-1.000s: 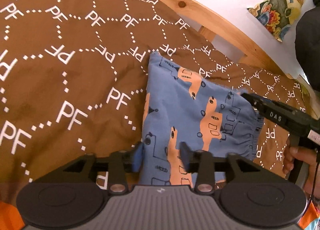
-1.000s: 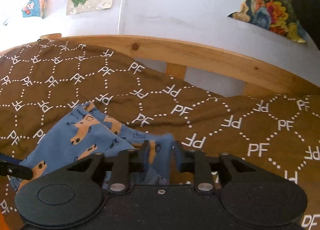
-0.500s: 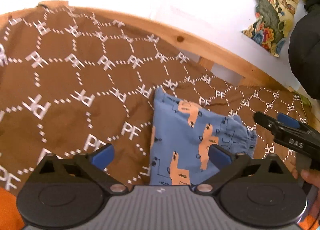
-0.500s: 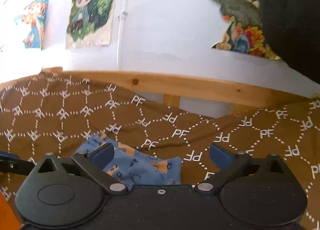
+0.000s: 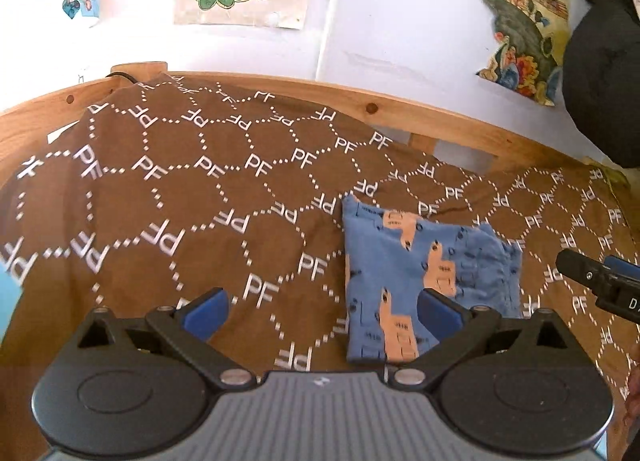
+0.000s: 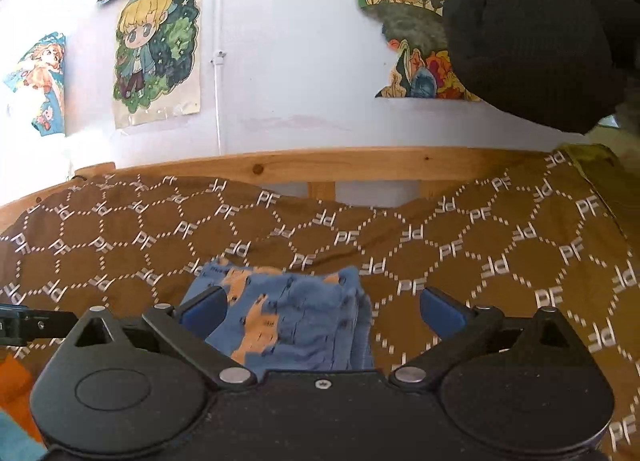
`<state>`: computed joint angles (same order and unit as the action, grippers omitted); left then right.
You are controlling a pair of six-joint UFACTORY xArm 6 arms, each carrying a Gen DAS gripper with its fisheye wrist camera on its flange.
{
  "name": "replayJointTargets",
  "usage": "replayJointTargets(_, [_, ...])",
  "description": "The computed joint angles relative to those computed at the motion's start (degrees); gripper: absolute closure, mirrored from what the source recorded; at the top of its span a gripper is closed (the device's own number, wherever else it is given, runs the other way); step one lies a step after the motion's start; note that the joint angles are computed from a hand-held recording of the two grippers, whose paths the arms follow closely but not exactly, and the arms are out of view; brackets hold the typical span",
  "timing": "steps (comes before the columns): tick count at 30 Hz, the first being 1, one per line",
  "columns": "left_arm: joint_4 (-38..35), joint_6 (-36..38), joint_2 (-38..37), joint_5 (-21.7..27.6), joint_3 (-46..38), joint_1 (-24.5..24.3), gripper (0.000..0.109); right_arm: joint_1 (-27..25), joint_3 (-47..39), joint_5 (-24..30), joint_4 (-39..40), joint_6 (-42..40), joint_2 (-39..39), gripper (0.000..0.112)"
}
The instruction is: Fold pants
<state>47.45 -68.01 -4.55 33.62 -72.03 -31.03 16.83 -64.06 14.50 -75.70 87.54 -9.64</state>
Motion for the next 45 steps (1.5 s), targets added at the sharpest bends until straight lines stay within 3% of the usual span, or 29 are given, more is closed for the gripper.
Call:
replayJointTargets(8, [-1.02,-2.00,-7.40,1.25,9.17,-3.06,0.006,5.52,8.49,6.36,3.10,-2.11,-7.73,0.010])
replayJointTargets(15, [0.44,-5.50,-8.79,-0.07,12.48,-3.09,0.006,8.43,11.85,10.36,2.19,-0.70,-10.10,0.010])
replayJointTargets(23, [3.24,-4.50,-8.36,1.81,13.19,-3.68,0.006,10.60,13.83,11.92,-0.56,4.05,-10.13,0.010])
replayJointTargets(45, [2.00,-0.14,-7.37,1.18,13.71,-3.57,0.006,9.95,14.28,11.57,4.80,1.12,-8.66,0.010])
